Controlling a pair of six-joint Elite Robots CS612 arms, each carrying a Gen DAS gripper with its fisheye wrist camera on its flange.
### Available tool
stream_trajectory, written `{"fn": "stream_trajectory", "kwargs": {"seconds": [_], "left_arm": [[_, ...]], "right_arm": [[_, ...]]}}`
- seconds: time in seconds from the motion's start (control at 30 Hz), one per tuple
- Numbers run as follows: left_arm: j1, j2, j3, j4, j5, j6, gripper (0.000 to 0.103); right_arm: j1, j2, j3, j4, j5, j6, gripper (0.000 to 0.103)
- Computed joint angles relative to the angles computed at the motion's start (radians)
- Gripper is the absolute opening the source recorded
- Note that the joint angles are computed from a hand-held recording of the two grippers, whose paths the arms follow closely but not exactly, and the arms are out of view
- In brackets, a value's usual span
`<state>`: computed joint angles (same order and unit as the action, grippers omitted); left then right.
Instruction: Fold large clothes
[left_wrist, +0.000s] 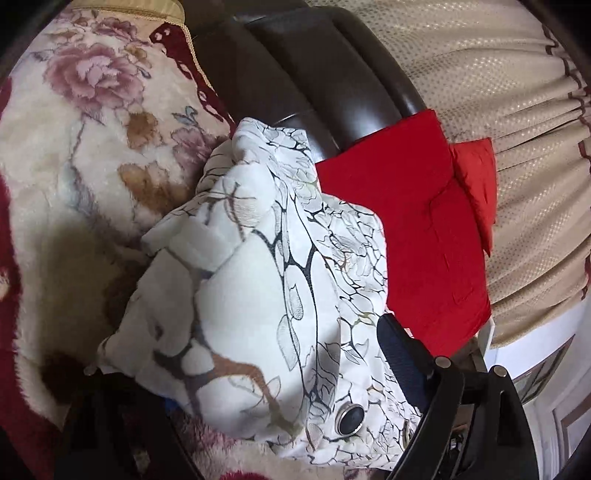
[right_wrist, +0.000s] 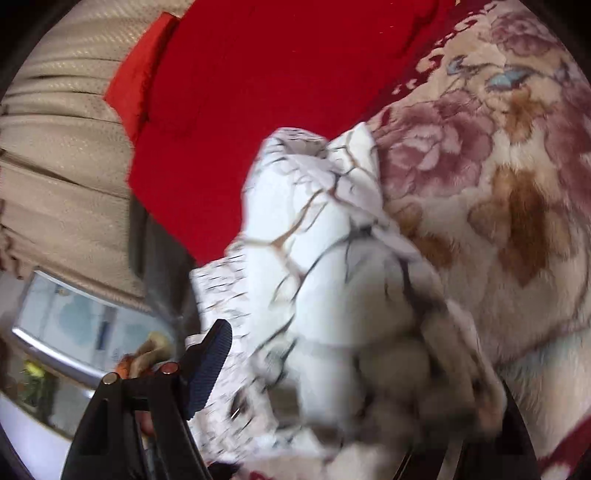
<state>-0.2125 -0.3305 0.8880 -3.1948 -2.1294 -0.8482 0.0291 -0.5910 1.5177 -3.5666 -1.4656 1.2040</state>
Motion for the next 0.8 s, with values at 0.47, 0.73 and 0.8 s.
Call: {"fn": "stream_trajectory", "kwargs": {"seconds": [0.47, 0.73, 0.8], "left_arm": [[0.004, 0.017, -0.048, 0.014, -0.034, 0.053, 0.021], [0.027, -0.036, 0.048, -0.070, -0.135, 0.089, 0.016], [0.033, -0.079, 0.132, -0.094, -0.167, 0.120, 0.016]], "right_arm": [[0.049, -0.052, -0.041, 0.194, -0.255, -0.275, 0.025], [0.091, -0.120, 0.044, 0.127, -0.342, -0.301, 0.024], [0.094, -0.142, 0.095, 0.099, -0.331, -0.274, 0.024]]}}
